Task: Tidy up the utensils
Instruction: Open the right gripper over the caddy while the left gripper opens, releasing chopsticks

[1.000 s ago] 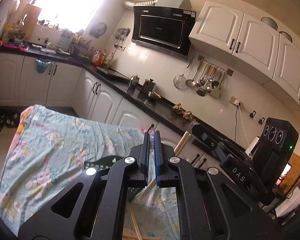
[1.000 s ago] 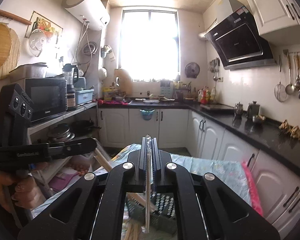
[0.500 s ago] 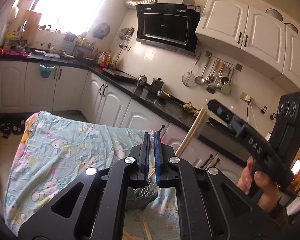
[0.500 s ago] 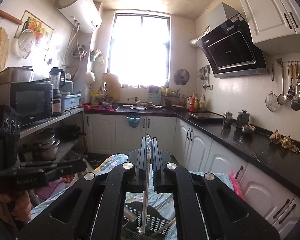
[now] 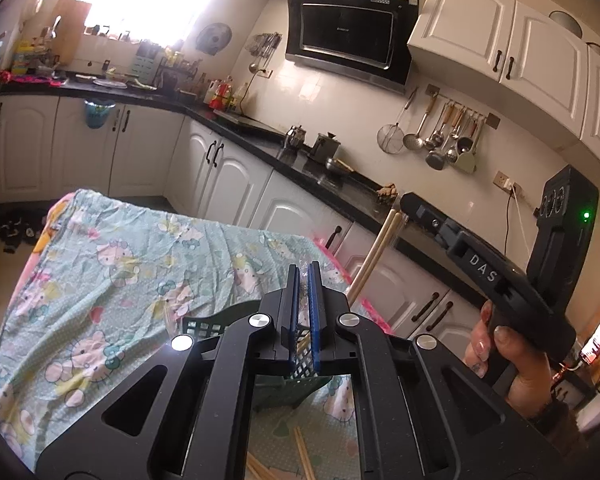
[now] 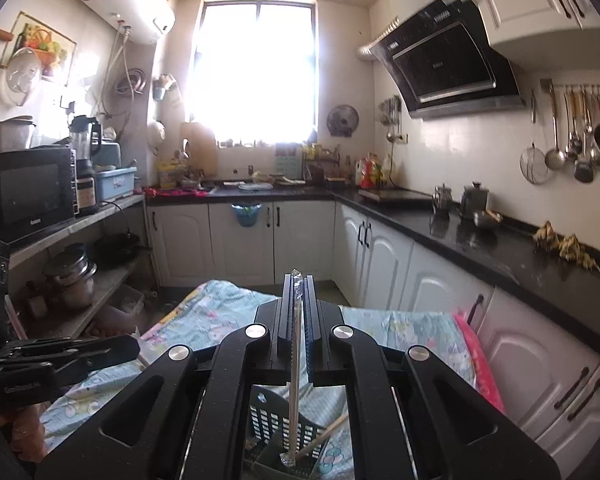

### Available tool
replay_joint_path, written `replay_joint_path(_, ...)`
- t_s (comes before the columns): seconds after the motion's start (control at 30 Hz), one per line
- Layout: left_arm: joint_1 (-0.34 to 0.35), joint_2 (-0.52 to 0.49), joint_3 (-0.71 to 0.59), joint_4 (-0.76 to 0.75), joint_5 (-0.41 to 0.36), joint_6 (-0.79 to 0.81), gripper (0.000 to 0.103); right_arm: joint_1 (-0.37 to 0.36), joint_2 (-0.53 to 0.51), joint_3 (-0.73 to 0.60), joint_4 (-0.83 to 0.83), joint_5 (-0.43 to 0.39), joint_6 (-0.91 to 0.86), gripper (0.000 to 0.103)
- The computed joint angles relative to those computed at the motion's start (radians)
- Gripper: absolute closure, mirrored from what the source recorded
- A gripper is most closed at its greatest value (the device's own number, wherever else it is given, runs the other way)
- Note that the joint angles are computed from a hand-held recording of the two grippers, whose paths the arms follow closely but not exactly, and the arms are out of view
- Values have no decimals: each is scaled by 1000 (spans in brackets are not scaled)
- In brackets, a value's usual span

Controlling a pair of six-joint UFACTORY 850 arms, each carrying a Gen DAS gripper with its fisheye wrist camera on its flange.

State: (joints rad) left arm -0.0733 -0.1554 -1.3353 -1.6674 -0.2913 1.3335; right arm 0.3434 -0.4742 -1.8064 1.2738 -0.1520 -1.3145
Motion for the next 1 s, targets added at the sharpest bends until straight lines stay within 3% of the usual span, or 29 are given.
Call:
replay_joint_path(0.23,-11,-19,15,34,34,-29,101,7,-26,14,-342,4,361,96)
replay_joint_path(0.27,-13,-16,23,36,45,-27,95,10,-24,27,-398,3,416,93)
replay_joint_path(0.3,-14,-14,28,41,50,-31,79,11,-22,35,-430,5,451,80)
replay_joint_path(0.33,-14,-10,35,49,52,-40,73,13,-15,56,-420,12,447,63)
replay_joint_path(0.37,-12,-7,41,52,51,-45,67,13,-6,74,-370,16,401,60)
replay_joint_path(0.5,-11,20,70,60,65,-50,62,15,20,131,-308,29,355,57)
replay_joint_path(0.87,8,120,171,-167,65,156,32,10,122,282,334,32,-260,35)
replay_joint_path(0.9,9,127,177,-185,65,175,25,9,128,289,353,29,-280,33)
replay_joint_path(1.0,11,152,202,-264,72,251,19,10,158,330,469,29,-401,30)
